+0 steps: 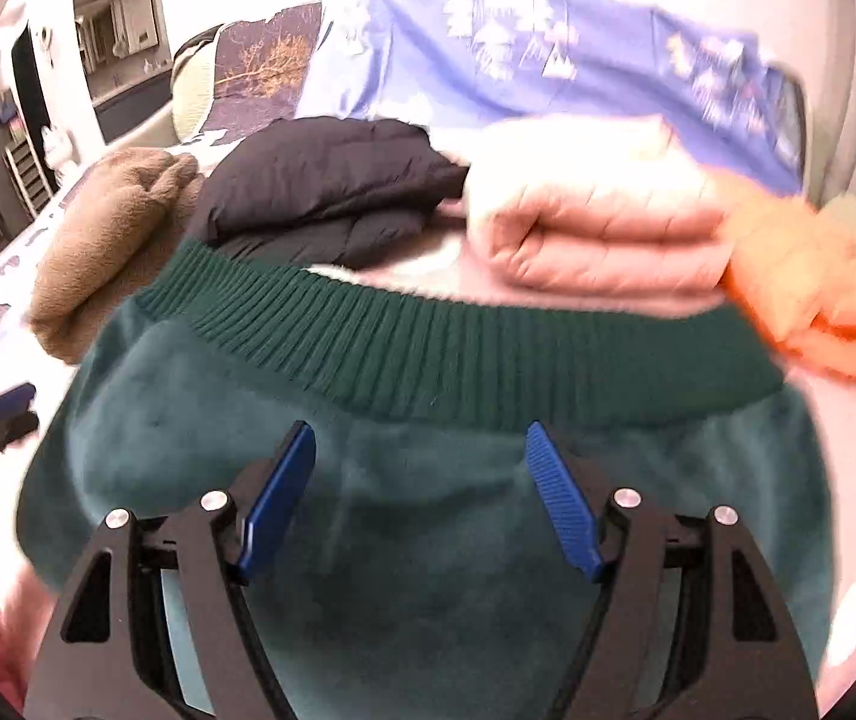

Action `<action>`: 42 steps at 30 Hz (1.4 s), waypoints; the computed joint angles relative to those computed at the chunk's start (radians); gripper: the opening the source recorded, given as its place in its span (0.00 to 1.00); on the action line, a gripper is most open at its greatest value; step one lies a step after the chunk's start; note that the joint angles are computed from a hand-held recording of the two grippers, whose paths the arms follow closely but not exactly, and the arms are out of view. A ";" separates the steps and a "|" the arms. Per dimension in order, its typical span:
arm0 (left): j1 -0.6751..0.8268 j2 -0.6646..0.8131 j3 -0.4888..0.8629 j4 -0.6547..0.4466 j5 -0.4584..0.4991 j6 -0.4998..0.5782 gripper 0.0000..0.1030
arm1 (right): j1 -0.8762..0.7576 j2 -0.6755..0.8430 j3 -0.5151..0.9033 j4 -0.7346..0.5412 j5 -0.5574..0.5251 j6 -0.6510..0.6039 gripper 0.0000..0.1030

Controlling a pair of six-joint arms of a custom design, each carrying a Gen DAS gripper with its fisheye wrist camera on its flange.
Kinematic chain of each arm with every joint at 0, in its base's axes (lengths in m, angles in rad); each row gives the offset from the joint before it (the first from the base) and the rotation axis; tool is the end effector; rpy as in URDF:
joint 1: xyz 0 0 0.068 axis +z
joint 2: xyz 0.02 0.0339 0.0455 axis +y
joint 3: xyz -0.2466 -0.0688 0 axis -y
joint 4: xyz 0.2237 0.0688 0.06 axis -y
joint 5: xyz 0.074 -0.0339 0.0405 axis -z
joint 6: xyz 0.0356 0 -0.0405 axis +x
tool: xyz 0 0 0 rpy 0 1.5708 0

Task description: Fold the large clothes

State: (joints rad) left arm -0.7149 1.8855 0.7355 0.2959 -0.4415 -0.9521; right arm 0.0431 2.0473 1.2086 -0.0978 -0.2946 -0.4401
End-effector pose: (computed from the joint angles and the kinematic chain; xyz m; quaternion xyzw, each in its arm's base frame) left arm 0.2458 -0.1932 0.0883 -0.1844 0.8982 -0.1155 0.3819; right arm 0.3905 0.0272 0.1193 -0.2693 0.9016 0.0759 0.3299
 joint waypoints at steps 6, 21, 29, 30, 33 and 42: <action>0.125 0.215 -0.078 0.390 0.191 0.011 0.89 | 0.010 0.167 0.088 0.015 0.063 -0.011 0.79; 0.105 0.223 -0.073 0.371 0.152 0.022 0.89 | -0.108 -0.134 -0.379 0.249 -0.045 -0.150 0.81; 0.098 0.164 -0.088 0.318 0.157 0.032 0.87 | -0.134 -0.364 -0.440 0.137 -0.105 -0.180 0.84; 0.102 0.155 -0.086 0.304 0.161 0.041 0.87 | -0.129 -0.458 -0.540 0.171 -0.157 -0.258 0.84; 0.118 0.117 -0.066 0.246 0.151 0.092 0.84 | -0.075 -0.606 -0.714 0.195 -0.223 -0.424 0.84; 0.251 0.178 -0.059 0.348 0.392 0.182 0.84 | 0.231 -0.614 -0.986 0.530 -0.065 -0.547 0.84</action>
State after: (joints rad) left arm -0.4636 2.0630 0.6763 0.6438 -0.0496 -0.7703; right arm 0.2741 1.4331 0.2226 0.4321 -0.3592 -0.9870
